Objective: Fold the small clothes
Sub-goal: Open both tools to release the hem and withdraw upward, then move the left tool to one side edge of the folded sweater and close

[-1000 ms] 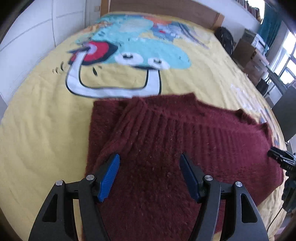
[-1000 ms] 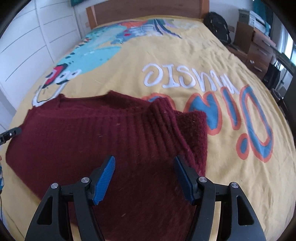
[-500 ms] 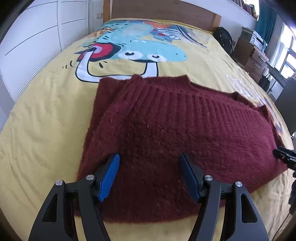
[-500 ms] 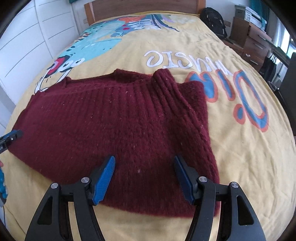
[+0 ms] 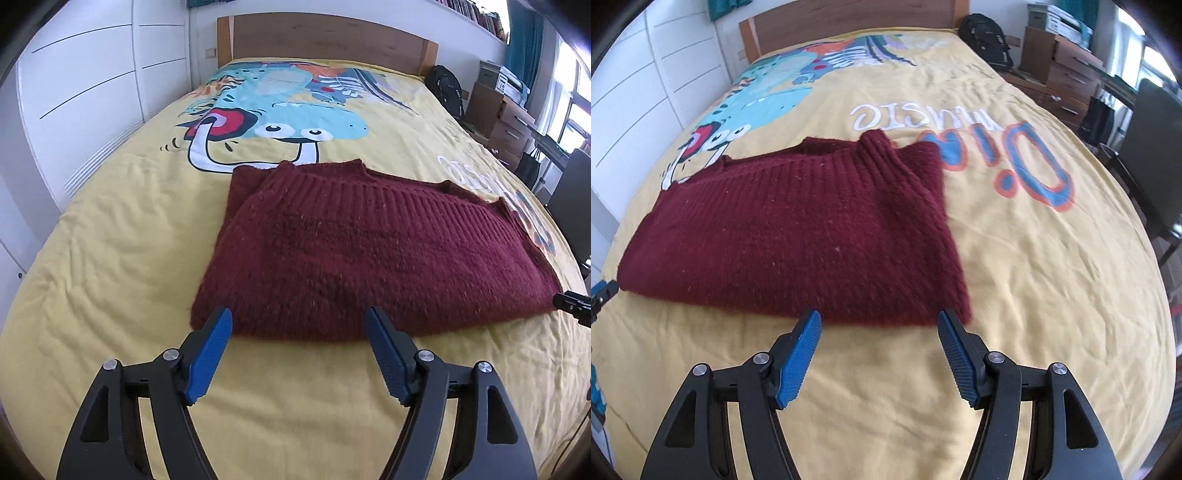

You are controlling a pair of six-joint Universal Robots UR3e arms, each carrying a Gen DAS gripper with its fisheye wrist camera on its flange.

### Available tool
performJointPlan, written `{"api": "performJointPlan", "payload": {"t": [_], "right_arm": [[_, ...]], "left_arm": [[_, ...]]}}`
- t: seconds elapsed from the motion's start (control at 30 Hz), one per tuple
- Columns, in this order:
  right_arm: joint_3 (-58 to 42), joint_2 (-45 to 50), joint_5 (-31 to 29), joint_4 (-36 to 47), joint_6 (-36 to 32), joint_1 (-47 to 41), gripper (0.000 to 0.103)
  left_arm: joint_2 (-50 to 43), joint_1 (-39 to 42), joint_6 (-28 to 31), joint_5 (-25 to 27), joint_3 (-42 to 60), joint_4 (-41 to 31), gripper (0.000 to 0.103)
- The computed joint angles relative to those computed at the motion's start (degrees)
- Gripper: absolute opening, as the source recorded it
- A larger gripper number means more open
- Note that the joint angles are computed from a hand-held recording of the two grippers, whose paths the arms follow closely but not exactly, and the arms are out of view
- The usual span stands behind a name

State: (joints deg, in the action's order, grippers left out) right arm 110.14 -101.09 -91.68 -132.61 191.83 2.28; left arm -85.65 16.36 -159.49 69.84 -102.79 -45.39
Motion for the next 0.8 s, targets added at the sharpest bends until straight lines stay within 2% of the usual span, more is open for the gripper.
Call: {"api": "performJointPlan", "payload": {"t": [0.4, 0.73, 0.8], "right_arm": [[6.0, -14.0, -1.3, 7.0, 3.3, -2.3, 0.067], [10.2, -19.7, -1.1, 9.4, 3.6, -5.0, 0.068], [10.9, -20.4, -0.6, 9.5, 3.3, -5.9, 0.068]], "left_arm": [[8.1, 5.1, 2.5, -3.0, -6.7, -1.9, 0.073], [8.2, 7.7, 3.5, -4.4, -7.8, -3.8, 0.074], [7.8, 7.7, 3.3, -4.1, -7.9, -3.7, 0.077]]}}
